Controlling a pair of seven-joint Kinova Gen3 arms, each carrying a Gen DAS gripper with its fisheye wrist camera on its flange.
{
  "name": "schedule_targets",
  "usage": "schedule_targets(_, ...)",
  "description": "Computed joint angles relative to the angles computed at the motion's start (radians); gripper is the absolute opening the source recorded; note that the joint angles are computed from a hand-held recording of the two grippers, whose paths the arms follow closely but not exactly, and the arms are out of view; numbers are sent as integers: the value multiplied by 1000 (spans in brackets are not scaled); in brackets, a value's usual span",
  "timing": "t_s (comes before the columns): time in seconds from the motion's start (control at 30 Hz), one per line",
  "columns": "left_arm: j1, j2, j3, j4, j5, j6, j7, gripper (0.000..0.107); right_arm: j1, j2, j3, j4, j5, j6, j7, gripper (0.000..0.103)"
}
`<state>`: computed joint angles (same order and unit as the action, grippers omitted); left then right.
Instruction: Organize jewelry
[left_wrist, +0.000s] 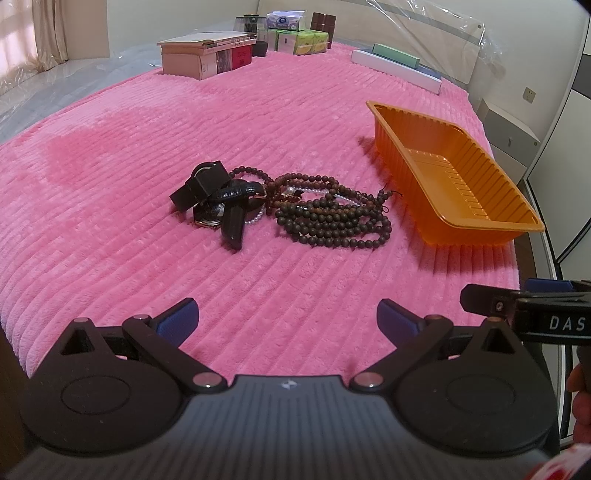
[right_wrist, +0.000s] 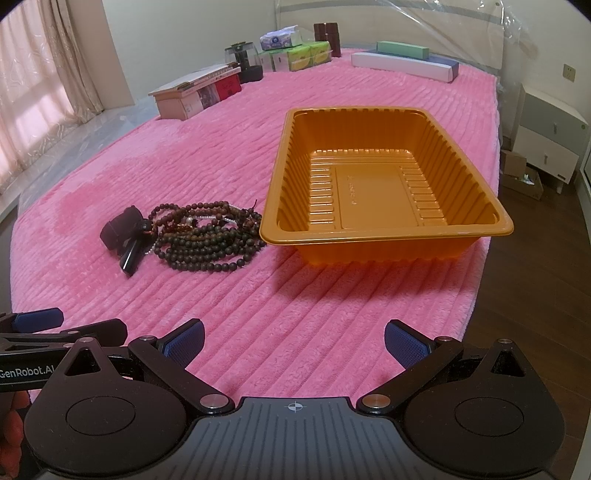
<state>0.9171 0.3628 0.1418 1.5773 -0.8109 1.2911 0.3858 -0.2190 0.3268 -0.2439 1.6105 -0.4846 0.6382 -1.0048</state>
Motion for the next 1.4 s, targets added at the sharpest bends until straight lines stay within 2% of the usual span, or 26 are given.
schedule_targets(0.33,-17,-30,0,37,-6,-42,20,102,15,4,-5,4,-26,-16,-3,103)
schedule_targets(0.5,-39,-64,4,78,-29,-90,65,102,67,-21,-21,39,-105,-87,25,102)
schedule_targets(0.6,-57,-81,8,102,-51,-121,87,102,130,-32,-55,60,-205,-145,97,102)
schedule_targets(0.7,-74,-89,12,116,-74,-142,94,102,155,-33,-63,62,-259,-223,132,102)
schedule_targets(0.83,-93,-90,13,131,-107,-166,94,102,133,16,-24,4,-196,-284,67,102)
schedule_targets(0.9,-105,-88,11,137,-115,-180,87,102,119,50,-5,-33,-143,-301,14,93)
schedule_targets(0.93,-108,-86,9,142,-122,-187,91,102,113,72,5,-60,-115,-295,-9,85)
schedule_targets(1.0,-111,-83,3,154,-140,-203,109,102,123,118,3,-111,-82,-273,-37,83)
schedule_targets(1.07,-113,-84,-4,176,-171,-229,145,101,124,163,4,-159,-45,-253,-71,75)
schedule_targets(1.27,-146,-78,-14,195,-210,-295,162,101,177,277,-54,-289,0,-127,-96,48)
schedule_targets(1.4,-162,-74,-23,200,-224,-331,157,101,175,320,-48,-347,12,-66,-104,36)
